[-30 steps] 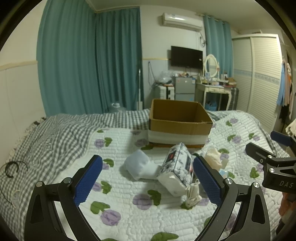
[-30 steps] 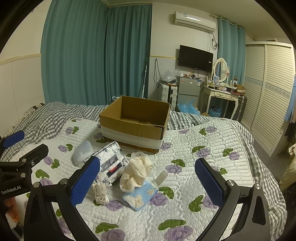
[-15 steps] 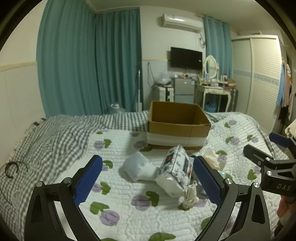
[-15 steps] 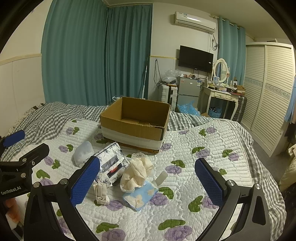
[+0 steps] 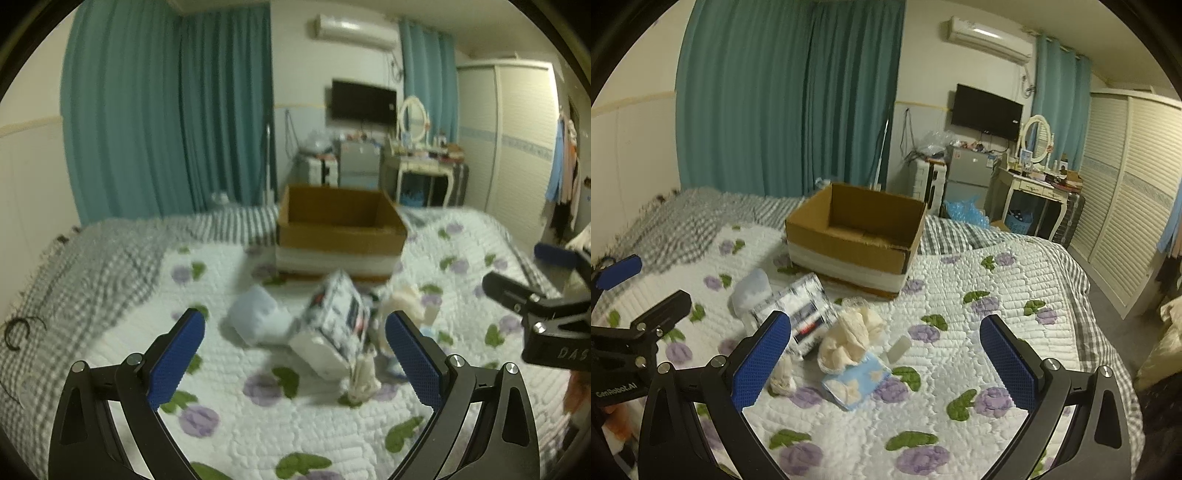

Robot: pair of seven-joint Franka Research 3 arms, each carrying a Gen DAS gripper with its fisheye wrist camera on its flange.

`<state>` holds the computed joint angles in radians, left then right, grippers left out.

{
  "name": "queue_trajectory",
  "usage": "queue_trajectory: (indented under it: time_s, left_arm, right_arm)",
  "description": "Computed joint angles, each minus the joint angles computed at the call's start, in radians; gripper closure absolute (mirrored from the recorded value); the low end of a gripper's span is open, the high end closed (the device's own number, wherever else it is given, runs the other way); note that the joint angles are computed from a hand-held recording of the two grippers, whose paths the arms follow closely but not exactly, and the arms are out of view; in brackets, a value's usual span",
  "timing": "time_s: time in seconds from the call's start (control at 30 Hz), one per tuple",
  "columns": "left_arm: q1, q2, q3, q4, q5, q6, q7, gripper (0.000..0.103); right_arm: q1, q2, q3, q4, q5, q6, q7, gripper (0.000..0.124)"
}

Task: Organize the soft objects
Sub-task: 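Grasp the small white sock with the left tool while the right tool grasps the blue wipe pack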

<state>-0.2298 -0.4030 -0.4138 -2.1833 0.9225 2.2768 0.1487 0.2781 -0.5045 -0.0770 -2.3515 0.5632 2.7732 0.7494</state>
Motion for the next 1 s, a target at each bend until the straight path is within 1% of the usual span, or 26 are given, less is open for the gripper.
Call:
queue_trajectory:
  time_s: [0.1, 0.2, 0.27, 0.37, 0.43, 0.47, 0.53, 0.57, 0.6, 0.7, 0.77, 0.83, 0.9, 1.0]
  left_arm:
    - [-0.013, 0.047, 0.018, 0.004, -0.056, 0.019, 0.019, 0.004]
    - [-0.032, 0.112, 0.043, 0.013, -0.125, 0.062, 0.045, 0.004]
    - [-0.049, 0.149, 0.058, 0.019, -0.166, 0.094, 0.094, 0.004]
    - [-0.062, 0.209, 0.061, 0.048, -0.183, 0.081, 0.139, 0.004]
    - [-0.067, 0.239, 0.07, 0.061, -0.187, 0.081, 0.15, 0.013]
    - [-0.07, 0.25, 0.076, 0.065, -0.191, 0.087, 0.152, 0.02]
    - [-0.072, 0.268, 0.095, 0.067, -0.218, 0.121, 0.169, 0.03]
    - [-0.072, 0.275, 0.101, 0.067, -0.231, 0.135, 0.176, 0.043]
    - [-0.073, 0.282, 0.107, 0.069, -0.245, 0.144, 0.19, 0.052]
    - [-0.076, 0.301, 0.122, 0.073, -0.307, 0.164, 0.25, 0.062]
    - [-0.074, 0.29, 0.129, 0.054, -0.332, 0.188, 0.275, 0.063]
    - [-0.068, 0.258, 0.135, 0.018, -0.346, 0.232, 0.278, 0.065]
    - [-0.06, 0.223, 0.135, -0.011, -0.35, 0.261, 0.277, 0.069]
    - [-0.044, 0.171, 0.123, -0.042, -0.33, 0.26, 0.27, 0.069]
  right_arm:
    - [-0.015, 0.031, 0.004, 0.007, -0.032, -0.011, -0.015, 0.021]
    - [-0.043, 0.078, 0.019, 0.014, -0.065, -0.016, 0.004, 0.021]
    - [-0.05, 0.104, 0.019, 0.021, -0.069, -0.029, 0.015, 0.021]
    - [-0.058, 0.136, 0.022, 0.024, -0.071, -0.016, 0.022, 0.021]
    - [-0.062, 0.158, 0.019, 0.038, -0.07, -0.032, 0.027, 0.021]
    - [-0.065, 0.167, 0.018, 0.045, -0.067, -0.043, 0.029, 0.021]
    - [-0.073, 0.183, 0.022, 0.058, -0.068, -0.061, 0.041, 0.021]
    - [-0.079, 0.193, 0.026, 0.065, -0.074, -0.072, 0.051, 0.021]
    - [-0.084, 0.198, 0.032, 0.07, -0.082, -0.079, 0.061, 0.021]
    - [-0.097, 0.214, 0.047, 0.077, -0.112, -0.102, 0.086, 0.021]
    - [-0.097, 0.222, 0.053, 0.078, -0.122, -0.121, 0.099, 0.021]
    - [-0.09, 0.229, 0.047, 0.082, -0.107, -0.151, 0.097, 0.021]
    - [-0.088, 0.244, 0.049, 0.091, -0.101, -0.198, 0.105, 0.021]
    - [-0.088, 0.249, 0.069, 0.079, -0.125, -0.192, 0.117, 0.021]
